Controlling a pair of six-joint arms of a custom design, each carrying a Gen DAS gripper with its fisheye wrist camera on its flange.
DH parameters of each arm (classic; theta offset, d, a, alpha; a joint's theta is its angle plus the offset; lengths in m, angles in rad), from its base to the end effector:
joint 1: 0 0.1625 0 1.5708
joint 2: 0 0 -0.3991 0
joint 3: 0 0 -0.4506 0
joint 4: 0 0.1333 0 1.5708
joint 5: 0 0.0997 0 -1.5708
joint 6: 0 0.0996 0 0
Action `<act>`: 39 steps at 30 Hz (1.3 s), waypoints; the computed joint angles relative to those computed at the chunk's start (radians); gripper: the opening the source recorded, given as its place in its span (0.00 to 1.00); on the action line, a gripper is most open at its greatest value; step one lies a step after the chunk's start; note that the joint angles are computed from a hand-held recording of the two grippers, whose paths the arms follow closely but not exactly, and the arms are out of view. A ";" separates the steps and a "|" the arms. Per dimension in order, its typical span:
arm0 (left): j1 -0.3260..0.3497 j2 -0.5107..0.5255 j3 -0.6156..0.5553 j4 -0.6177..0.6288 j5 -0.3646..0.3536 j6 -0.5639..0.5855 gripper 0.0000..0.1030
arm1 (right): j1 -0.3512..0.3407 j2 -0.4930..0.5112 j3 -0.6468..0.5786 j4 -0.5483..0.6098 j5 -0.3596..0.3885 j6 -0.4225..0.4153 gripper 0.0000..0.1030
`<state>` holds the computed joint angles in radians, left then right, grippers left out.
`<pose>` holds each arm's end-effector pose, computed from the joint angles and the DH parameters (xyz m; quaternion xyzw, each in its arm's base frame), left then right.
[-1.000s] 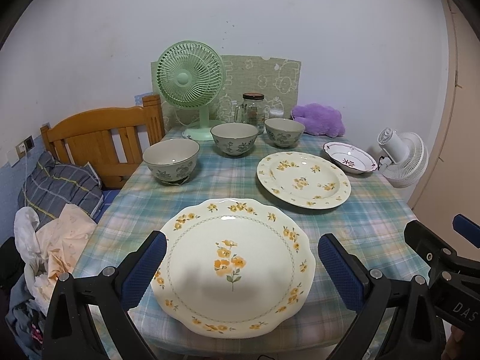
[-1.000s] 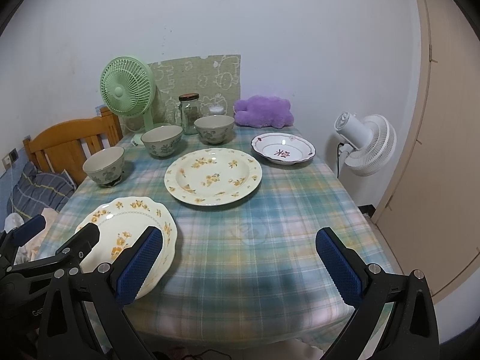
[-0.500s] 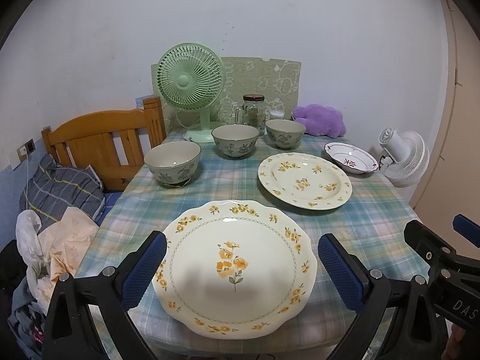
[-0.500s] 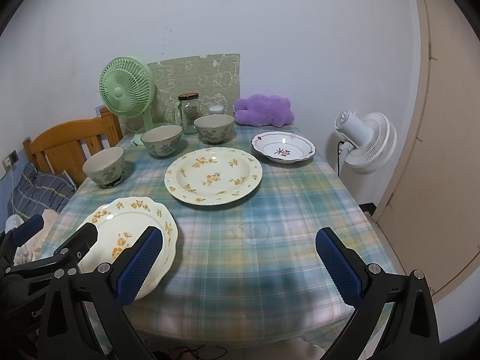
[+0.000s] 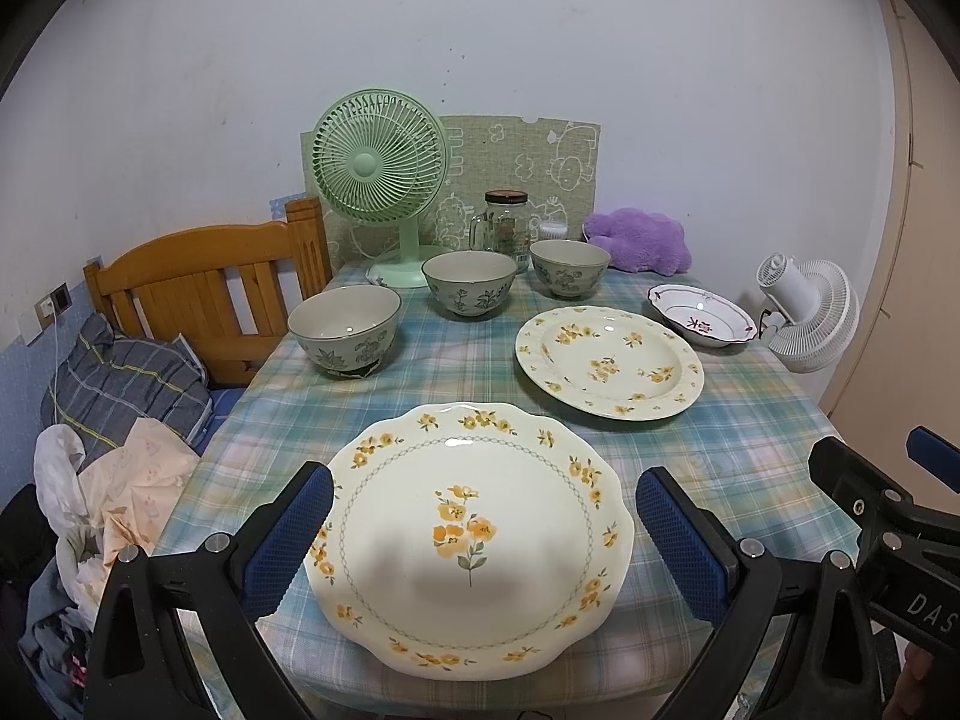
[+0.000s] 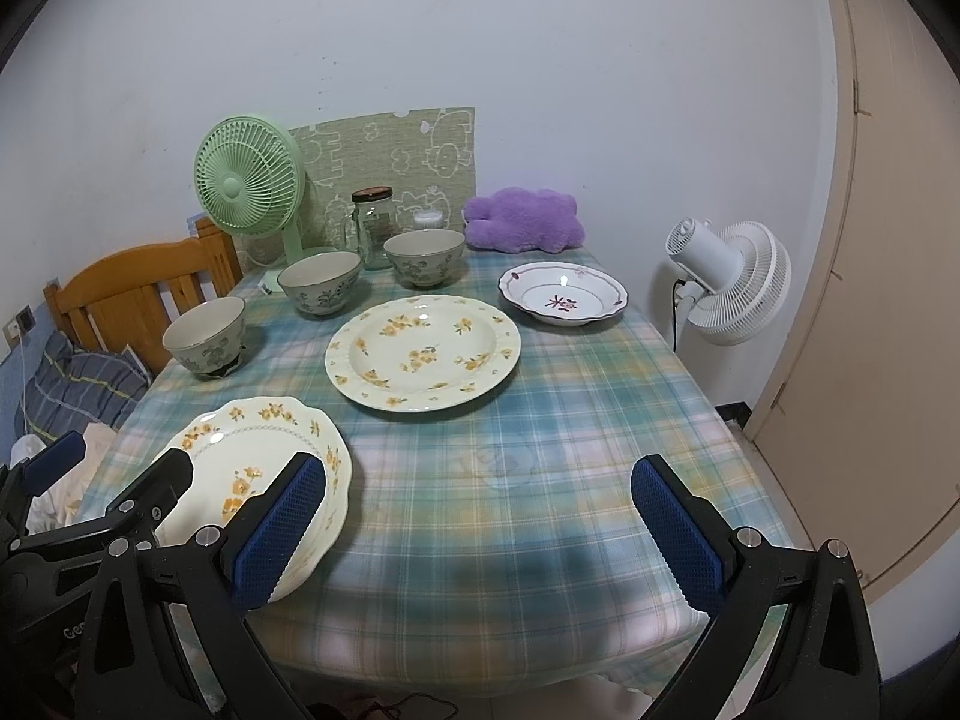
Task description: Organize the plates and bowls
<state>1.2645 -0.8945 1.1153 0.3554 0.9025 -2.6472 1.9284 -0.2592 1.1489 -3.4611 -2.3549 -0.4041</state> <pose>-0.0253 -0.7269 0.2489 0.1795 0.8256 -0.4216 0.3293 0.3329 -0.7111 -0.0394 0.1313 -0.8209 0.4354 0.3455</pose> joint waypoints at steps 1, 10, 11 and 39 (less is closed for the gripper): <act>0.000 0.001 -0.001 0.000 0.000 0.000 0.98 | 0.000 0.000 0.000 -0.001 -0.001 -0.001 1.00; -0.001 -0.001 0.003 -0.003 -0.001 0.001 0.98 | -0.001 -0.001 0.001 -0.003 -0.001 0.000 1.00; -0.001 -0.001 0.003 -0.003 0.000 0.001 0.98 | -0.001 -0.003 0.003 -0.002 0.000 0.000 1.00; 0.030 0.069 -0.129 0.081 0.009 -0.014 0.91 | 0.001 0.058 -0.114 0.108 0.018 0.014 0.99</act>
<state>1.2945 -0.8250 0.9862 0.4360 0.9118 -2.6607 1.9292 -0.2013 1.0353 -3.3532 -2.3364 -0.3902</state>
